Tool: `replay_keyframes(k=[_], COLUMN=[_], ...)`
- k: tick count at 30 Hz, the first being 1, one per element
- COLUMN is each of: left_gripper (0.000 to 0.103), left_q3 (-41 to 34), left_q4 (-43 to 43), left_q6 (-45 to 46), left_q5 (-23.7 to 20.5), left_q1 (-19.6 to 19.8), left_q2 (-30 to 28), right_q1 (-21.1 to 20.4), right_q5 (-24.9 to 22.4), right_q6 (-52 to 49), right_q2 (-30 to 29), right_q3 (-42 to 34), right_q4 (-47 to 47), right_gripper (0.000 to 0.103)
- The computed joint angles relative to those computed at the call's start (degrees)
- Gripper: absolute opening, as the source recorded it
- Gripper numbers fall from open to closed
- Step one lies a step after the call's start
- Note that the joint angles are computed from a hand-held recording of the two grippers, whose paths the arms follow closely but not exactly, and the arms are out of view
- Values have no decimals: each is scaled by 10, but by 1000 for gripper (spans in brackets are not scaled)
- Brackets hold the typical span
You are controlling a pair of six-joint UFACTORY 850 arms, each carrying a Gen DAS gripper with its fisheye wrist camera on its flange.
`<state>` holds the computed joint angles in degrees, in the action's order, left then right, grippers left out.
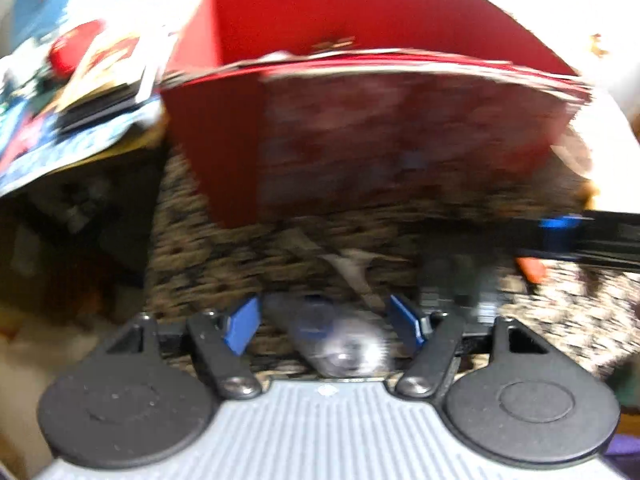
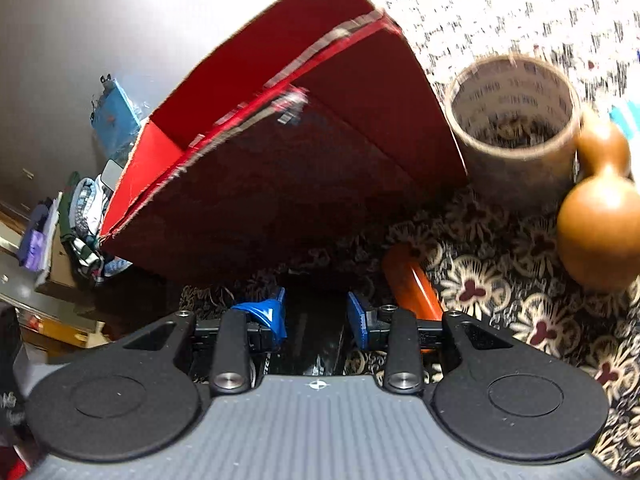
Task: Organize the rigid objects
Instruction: 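Move the right gripper out of the box to the black ETC device, then grasp the black ETC device with the right gripper and lift it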
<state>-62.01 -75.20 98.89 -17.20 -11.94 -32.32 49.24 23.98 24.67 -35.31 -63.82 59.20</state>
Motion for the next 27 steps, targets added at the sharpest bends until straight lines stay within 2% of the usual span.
replay_keyframes(k=[3, 6, 13, 16, 19, 21, 25, 27], left_gripper=[71, 72, 74, 75, 75, 73, 63, 63], left_q3=[8, 0, -22, -14, -13, -12, -6, -20], left_q4=[-16, 17, 61, 15, -16, -34, -87, -49], left_q6=[45, 30, 1, 56, 85, 98, 143, 86], left_q5=[-63, -95, -84, -69, -67, -69, -51, -68], left_q1=[0, -9, -34, -43, -47, -47, -57, -52], left_q2=[1, -11, -45, -45, -48, -49, -50, -57], right_q1=[-7, -13, -26, -29, -33, -35, -37, -40], right_q5=[-7, -16, -24, 3, 20, 29, 51, 62], right_q6=[94, 150, 289, 372, 412, 425, 447, 462], right_q2=[-1, -5, -13, -14, -14, -13, -12, -11], right_q3=[9, 9, 14, 29, 37, 41, 51, 57], right_q4=[-86, -144, -274, -342, -378, -392, -408, -422], right_gripper=[17, 17, 18, 18, 18, 18, 18, 18])
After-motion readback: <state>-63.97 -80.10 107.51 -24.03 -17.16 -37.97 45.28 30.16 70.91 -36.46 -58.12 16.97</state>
